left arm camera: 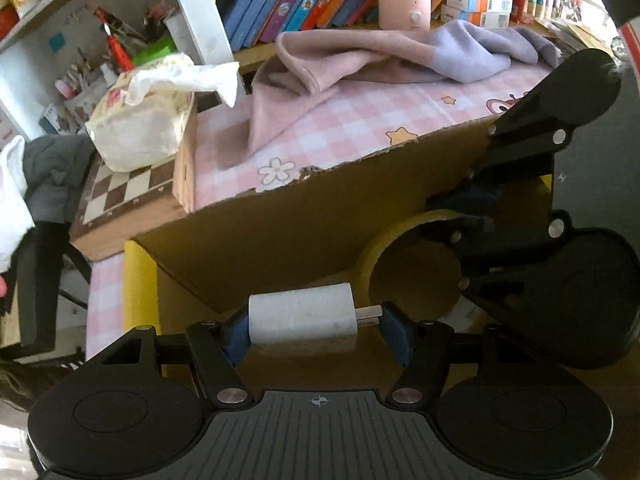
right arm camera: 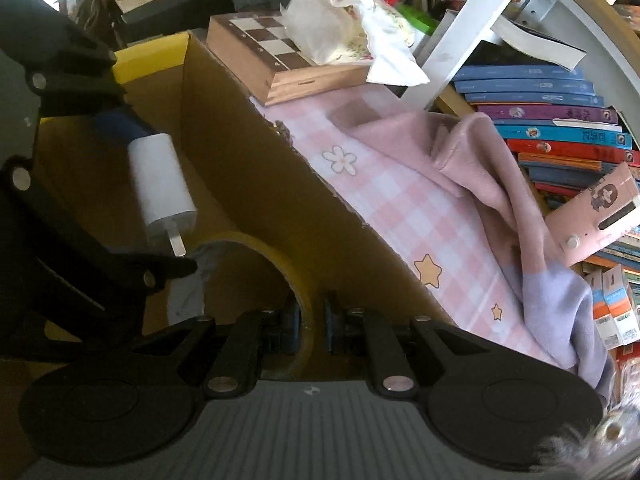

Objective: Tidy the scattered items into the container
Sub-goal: 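Open the left tool over the box while the right tool releases the tape inside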

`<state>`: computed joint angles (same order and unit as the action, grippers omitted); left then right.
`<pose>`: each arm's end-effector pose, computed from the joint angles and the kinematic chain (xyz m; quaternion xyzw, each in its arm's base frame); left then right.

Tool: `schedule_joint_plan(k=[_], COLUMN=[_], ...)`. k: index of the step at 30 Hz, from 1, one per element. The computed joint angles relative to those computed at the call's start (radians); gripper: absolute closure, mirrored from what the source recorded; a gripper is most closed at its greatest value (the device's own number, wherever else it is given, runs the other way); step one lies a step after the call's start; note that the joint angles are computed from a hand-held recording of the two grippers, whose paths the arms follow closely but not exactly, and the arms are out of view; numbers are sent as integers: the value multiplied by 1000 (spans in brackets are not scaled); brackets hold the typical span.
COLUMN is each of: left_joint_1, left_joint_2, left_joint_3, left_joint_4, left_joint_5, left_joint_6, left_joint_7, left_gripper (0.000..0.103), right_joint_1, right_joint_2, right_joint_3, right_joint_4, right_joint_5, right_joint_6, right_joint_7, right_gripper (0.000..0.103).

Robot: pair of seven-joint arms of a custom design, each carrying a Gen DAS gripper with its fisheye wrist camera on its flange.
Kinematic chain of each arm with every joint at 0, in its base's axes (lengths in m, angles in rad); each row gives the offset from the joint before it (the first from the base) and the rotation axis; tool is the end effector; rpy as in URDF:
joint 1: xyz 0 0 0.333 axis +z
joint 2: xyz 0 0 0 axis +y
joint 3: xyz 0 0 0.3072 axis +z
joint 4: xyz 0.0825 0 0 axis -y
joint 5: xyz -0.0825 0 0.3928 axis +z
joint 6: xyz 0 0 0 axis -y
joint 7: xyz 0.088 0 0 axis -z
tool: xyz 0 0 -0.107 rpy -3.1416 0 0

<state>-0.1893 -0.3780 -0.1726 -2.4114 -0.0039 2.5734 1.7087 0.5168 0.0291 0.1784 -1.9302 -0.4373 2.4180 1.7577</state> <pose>0.4501 -0.1754 0.4982 -0.4908 0.8297 -0.1872 0.1887 0.4723 0.3900 0.5089 -0.8833 0.3740 -0.2393 0.1505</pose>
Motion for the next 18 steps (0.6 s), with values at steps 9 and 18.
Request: schedule_joint_plan(k=[9,18], left_joint_1=[-25,0], left_joint_2=[-71,-284], left_joint_3=[9,-16], left_joint_4=[-50,-171], left_joint_5=[-10,14], left_joint_6=[42,124], left_joint_7=[22,-79], left_gripper=[16,15], right_joint_1=[-15,-69], right_joint_2=[-71,-228], right_joint_3=[2,49], right_joint_4=[-77,-195], right_joint_5=[24,-78], right_joint_6=[110,233], right_joint_7=[0,204], right_gripper=[68,56])
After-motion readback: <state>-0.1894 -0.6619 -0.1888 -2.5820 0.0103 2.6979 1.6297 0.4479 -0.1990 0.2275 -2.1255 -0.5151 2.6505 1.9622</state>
